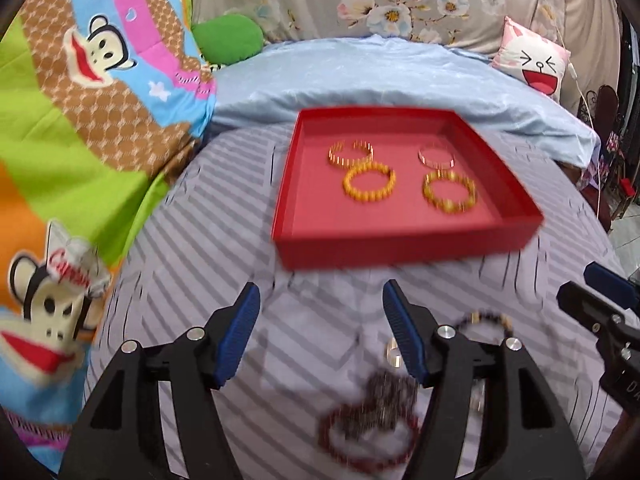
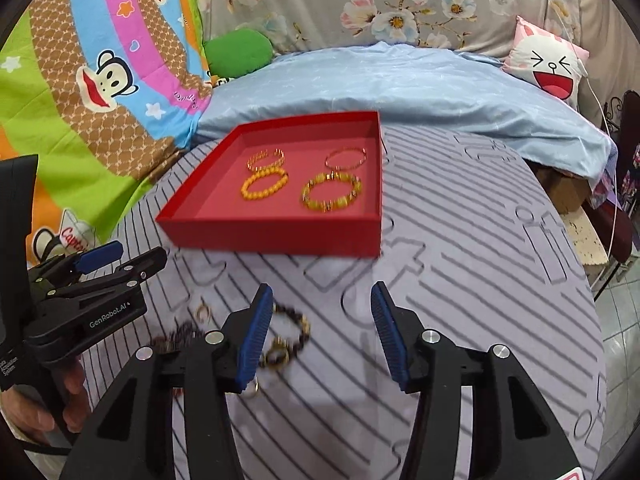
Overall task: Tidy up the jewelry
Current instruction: 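Open both tools and withdraw them from the tray, then lower the left tool onto the dark red bead bracelet and grasp it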
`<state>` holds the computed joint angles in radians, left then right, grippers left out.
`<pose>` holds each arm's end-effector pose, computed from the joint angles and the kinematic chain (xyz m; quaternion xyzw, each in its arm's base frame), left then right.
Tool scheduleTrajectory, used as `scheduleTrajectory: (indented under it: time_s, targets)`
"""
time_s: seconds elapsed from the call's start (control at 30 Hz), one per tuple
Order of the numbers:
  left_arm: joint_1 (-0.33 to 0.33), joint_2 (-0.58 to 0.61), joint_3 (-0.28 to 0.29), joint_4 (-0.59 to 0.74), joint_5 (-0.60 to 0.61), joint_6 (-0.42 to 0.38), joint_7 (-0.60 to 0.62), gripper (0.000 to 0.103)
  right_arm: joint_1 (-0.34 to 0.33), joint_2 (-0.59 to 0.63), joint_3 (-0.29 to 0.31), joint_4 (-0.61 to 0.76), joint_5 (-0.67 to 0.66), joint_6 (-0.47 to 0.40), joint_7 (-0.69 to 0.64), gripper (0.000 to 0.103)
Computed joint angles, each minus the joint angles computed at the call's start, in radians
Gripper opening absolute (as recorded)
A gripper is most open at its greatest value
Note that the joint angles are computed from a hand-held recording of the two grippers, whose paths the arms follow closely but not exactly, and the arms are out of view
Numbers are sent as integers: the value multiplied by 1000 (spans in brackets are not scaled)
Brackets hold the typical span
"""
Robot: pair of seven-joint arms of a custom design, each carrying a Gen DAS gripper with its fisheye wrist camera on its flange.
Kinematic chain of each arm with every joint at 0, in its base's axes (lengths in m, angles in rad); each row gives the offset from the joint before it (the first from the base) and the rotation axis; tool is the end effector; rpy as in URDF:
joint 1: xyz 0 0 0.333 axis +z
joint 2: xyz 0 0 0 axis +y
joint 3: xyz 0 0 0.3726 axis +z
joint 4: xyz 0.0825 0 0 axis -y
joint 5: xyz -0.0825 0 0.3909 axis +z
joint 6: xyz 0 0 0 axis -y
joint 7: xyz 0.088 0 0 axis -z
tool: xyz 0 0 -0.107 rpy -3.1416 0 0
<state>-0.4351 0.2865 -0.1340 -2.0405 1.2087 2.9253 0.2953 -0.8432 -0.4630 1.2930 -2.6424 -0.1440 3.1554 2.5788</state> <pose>0.5025 -0.3847 0.3942 -0.5155 0.7744 -0.2860 0.2296 0.4044 0.2314 0.4016 -0.5531 0.7445 -0.2502 0.2779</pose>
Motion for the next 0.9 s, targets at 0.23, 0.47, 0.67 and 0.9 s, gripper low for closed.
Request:
scheduleTrajectory:
  time_s: [0.23,0.47,0.67,0.9]
  targets:
    - [4,-61,-8,-131,55,9,-76,61,139,-21,-53,-66,5,-42,46,50]
    - [34,-83,-36,-190,135,47,-176,61,189,3,-59,-94,-21,-37,112,50]
    - [48,-62,-43,-176,135,79,-176,60,185,13,-46,-89,-41,-28,130,50]
    - [40,-30,-33,-149,90,110,-113,57,155,21,-23,-71,-51,-24,125,50]
